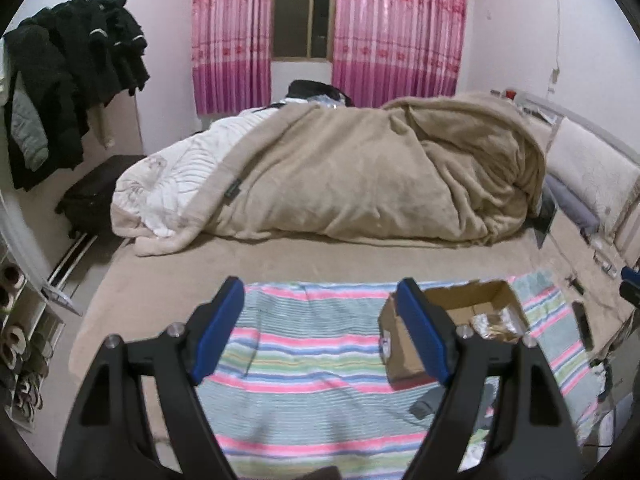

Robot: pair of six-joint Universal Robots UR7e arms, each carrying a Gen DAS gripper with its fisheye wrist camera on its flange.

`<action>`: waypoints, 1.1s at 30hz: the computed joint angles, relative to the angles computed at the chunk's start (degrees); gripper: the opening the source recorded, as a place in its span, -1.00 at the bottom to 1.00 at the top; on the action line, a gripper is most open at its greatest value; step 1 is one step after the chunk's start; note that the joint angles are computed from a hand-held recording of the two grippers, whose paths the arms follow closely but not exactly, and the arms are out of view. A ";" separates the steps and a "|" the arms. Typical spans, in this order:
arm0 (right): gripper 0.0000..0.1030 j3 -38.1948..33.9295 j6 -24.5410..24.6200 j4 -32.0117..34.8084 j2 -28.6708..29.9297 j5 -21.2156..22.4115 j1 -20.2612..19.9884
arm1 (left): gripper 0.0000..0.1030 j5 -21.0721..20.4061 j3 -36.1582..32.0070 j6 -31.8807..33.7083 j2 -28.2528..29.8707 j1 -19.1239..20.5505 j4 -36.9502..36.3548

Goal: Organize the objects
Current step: 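Withdraw both tools from the box back over the blanket, then grasp the nut bag with the left tool while the right tool grasps the dotted gloves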

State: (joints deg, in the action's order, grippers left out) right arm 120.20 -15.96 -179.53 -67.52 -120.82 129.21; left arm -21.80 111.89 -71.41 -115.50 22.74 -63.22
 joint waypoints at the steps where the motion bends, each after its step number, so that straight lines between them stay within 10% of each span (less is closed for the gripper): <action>1: 0.21 -0.34 0.72 0.67 -0.32 -0.52 0.44 | 0.57 -0.69 -1.41 -3.05 -0.22 -1.41 3.76; 10: 0.37 -3.73 7.81 13.37 -4.60 -3.56 5.16 | 0.91 -13.02 -7.23 -19.26 0.45 -13.50 21.88; 20: 0.42 2.43 9.92 15.27 -8.02 -3.83 6.33 | 0.91 -22.24 0.65 -24.58 -1.49 -25.61 20.11; 26: 0.42 7.54 11.03 14.50 -8.16 -1.39 2.96 | 0.91 -23.64 6.97 -23.73 -2.63 -25.23 13.28; 33: 0.42 11.16 10.07 12.76 -4.93 0.98 -2.78 | 0.91 -24.67 18.05 -11.09 -2.27 -14.91 -6.37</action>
State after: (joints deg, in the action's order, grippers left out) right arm 131.36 -5.89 -166.77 -72.46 -119.84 126.43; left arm -46.47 129.94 -82.51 -117.77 7.83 -69.59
